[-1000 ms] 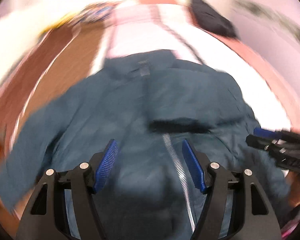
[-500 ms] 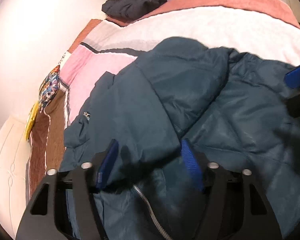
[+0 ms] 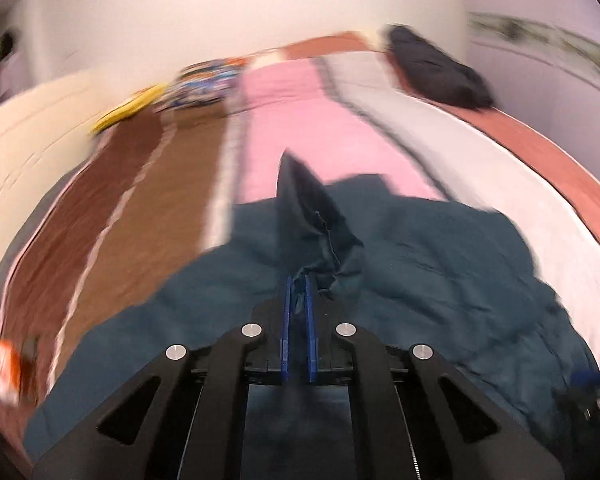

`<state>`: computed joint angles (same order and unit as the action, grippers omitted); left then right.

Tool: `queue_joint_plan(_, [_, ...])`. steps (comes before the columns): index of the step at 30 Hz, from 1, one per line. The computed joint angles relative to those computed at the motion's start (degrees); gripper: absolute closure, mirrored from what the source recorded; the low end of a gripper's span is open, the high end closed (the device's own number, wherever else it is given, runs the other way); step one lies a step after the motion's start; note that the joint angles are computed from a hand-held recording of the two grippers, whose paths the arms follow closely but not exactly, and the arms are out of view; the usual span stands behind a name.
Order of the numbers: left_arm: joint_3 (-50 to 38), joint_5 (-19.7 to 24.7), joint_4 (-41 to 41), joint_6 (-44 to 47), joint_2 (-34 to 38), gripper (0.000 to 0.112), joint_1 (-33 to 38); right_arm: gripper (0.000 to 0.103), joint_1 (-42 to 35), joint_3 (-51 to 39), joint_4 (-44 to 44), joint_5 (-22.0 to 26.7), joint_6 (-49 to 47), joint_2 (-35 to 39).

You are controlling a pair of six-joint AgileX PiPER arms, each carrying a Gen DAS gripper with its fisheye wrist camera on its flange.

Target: Fold large clothes

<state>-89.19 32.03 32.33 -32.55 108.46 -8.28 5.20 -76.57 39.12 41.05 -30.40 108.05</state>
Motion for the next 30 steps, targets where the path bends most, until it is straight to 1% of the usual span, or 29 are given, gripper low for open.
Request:
queue_joint_plan(2, [-0.6, 1.7, -1.5, -1.3, 0.5, 0.106, 3.3, 0.060, 0.9, -0.4, -0.4, 0.3, 0.4, 0.4])
queue_joint_plan(4, [-1.1, 2.9, -5.9, -1.0, 1.3, 0.105, 7.3, 0.060, 1.8, -1.1, -1.2, 0.5, 1.2, 0.8])
queue_joint_plan(5, [-0.5, 2.7, -7.4, -1.5, 1.5, 0.099, 8.8, 0.060, 2.3, -1.5, -1.2, 0.6, 1.3, 0.9])
queue_joint_plan(6, [-0.1, 2.9, -11.0, -0.8, 1.8, 0.083, 10.8, 0.060, 2.5, -2.0, -1.2, 0.8, 1.3, 1.2])
queue_joint_plan(7, [-0.2, 3.0, -13.9, 0.4, 2.2, 0.073, 12.3, 0.060, 2.8, -2.9, -1.3, 1.2, 1.6, 1.8])
queue_joint_plan(8, [0.4, 2.5, -17.2, 1.0, 2.3, 0.059, 13.6, 0.060, 3.1, -4.1, -1.4, 1.6, 2.1, 2.5])
queue_joint_plan(10, [3.0, 0.0, -23.6, 3.8, 1.8, 0.057, 15.1, 0.060, 3.2, -7.4, -1.1, 3.1, 3.2, 4.6])
queue_joint_plan(12, [3.3, -0.2, -30.9, 9.7, 2.5, 0.053, 16.4, 0.060, 3.2, -11.1, -0.6, 4.7, 4.9, 7.2])
queue_joint_plan(14, [3.0, 0.0, -34.9, 12.4, 4.0, 0.052, 16.9, 0.060, 3.1, -14.0, -0.3, 5.6, 6.9, 9.3])
queue_joint_plan(16, [0.7, 0.9, -36.7, 13.2, 6.3, 0.052, 16.5, 0.060, 2.4, -16.8, 0.6, 6.1, 9.1, 11.5])
queue_joint_plan(18, [-1.2, 1.9, -36.5, 12.3, 8.2, 0.052, 15.9, 0.060, 1.3, -19.3, 1.1, 6.6, 11.8, 13.4])
queue_joint_plan(19, [-3.3, 3.1, -35.9, 11.1, 10.0, 0.052, 15.5, 0.060, 0.8, -20.5, 1.2, 7.0, 13.0, 14.3])
queue_joint_plan(20, [-4.3, 3.9, -35.7, 10.5, 10.9, 0.061, 15.5, 0.060, 0.2, -22.0, 1.3, 7.3, 14.5, 15.4])
queue_joint_plan(21, [-5.2, 4.4, -35.4, 9.7, 11.8, 0.078, 15.4, 0.060, -0.2, -23.2, 1.2, 7.7, 15.3, 16.2])
queue_joint_plan(22, [-6.0, 5.2, -33.6, 7.3, 12.4, 0.084, 15.1, 0.060, -0.5, -24.5, 1.0, 7.6, 16.4, 17.0])
queue_joint_plan(23, [-5.7, 5.0, -32.9, 5.9, 12.4, 0.091, 15.1, 0.060, -0.7, -25.5, 0.6, 7.6, 17.1, 17.6])
queue_joint_plan(24, [-4.4, 4.0, -33.9, 6.2, 11.7, 0.096, 15.5, 0.060, -0.7, -27.2, -0.6, 7.6, 18.8, 18.6])
queue_joint_plan(27, [1.9, 1.0, -36.3, 8.0, 7.2, 0.102, 16.4, 0.060, -0.8, -29.6, -1.7, 7.8, 20.3, 19.8])
queue_joint_plan(30, [8.8, -2.0, -37.6, 8.1, 3.6, 0.102, 16.9, 0.060, 0.3, -30.1, -5.3, 7.2, 21.2, 19.6])
